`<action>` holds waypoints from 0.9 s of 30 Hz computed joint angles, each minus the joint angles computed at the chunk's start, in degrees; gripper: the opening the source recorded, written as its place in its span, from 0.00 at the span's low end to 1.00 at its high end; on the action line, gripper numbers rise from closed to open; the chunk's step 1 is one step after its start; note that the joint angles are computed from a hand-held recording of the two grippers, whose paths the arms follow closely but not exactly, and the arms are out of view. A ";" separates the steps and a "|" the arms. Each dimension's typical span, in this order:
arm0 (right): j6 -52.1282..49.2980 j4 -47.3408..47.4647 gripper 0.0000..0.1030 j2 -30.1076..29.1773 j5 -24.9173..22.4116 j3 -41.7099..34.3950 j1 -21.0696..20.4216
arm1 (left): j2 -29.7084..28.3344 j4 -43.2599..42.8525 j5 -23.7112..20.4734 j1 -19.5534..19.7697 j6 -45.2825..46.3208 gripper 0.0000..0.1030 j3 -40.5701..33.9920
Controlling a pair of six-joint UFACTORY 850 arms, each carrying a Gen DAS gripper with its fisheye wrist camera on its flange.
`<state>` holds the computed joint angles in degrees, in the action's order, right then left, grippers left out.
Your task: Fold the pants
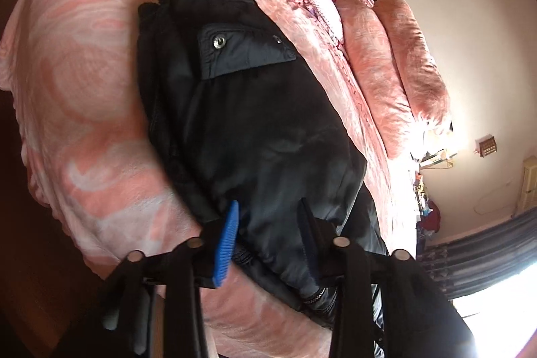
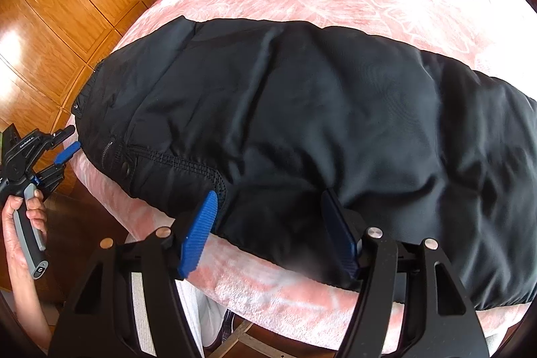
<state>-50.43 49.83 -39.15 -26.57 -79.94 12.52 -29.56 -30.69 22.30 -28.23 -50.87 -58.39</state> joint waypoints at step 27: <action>0.34 -2.72 0.64 -1.65 -1.03 -3.05 3.66 | -3.33 6.47 8.62 -0.86 -15.52 0.11 -0.20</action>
<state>-50.09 47.10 -40.80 -27.59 -82.99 16.18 -32.90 -24.22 30.93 -29.09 -66.38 -58.59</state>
